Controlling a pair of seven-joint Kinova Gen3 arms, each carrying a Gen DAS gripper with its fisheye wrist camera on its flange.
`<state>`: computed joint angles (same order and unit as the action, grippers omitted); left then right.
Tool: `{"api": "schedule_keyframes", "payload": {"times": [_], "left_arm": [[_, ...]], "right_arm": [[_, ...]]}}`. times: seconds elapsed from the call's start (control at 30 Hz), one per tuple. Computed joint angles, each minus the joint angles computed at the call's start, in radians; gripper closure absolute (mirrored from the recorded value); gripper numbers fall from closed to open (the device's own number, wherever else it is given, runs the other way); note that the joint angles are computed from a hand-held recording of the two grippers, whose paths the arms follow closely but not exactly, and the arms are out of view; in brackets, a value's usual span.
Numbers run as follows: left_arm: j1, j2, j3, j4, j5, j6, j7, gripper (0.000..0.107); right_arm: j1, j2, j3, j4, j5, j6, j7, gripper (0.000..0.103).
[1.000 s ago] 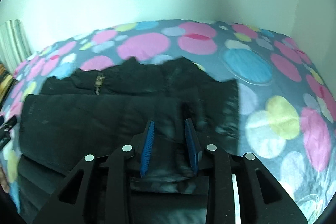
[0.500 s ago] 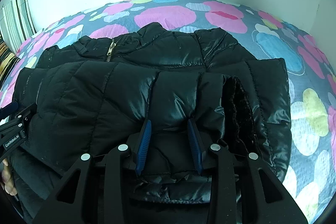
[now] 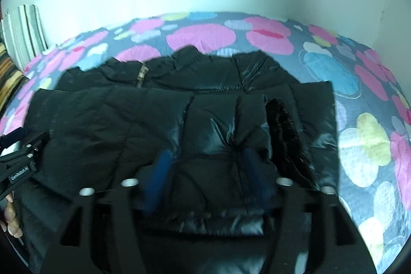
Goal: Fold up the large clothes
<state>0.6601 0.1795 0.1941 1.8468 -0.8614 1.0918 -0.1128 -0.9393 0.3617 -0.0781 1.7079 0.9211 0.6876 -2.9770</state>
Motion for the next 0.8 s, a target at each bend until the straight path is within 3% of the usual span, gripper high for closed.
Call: {"api": "schedule_keyframes", "payload": {"times": [0.2, 0.33, 0.5, 0.67, 0.8], "left_arm": [[0.055, -0.149, 0.085, 0.111, 0.019, 0.088, 0.099, 0.020], [0.054, -0.288, 0.168, 0.215, 0.135, 0.090, 0.176, 0.020], [0.055, -0.402, 0.282, 0.289, 0.283, 0.132, 0.245, 0.020], [0.053, -0.519, 0.367, 0.337, 0.424, 0.116, 0.293, 0.020], [0.015, -0.527, 0.495, 0.340, 0.469, 0.130, 0.347, 0.020]], "right_arm": [[-0.030, -0.161, -0.064, 0.162, 0.070, 0.051, -0.093, 0.030], [-0.048, -0.267, -0.144, 0.282, 0.077, 0.111, -0.179, 0.030], [-0.065, -0.353, -0.274, 0.399, 0.034, 0.214, -0.264, 0.030], [-0.042, -0.422, -0.376, 0.485, -0.047, 0.236, -0.330, 0.030], [-0.029, -0.454, -0.447, 0.539, -0.090, 0.247, -0.392, 0.030]]}}
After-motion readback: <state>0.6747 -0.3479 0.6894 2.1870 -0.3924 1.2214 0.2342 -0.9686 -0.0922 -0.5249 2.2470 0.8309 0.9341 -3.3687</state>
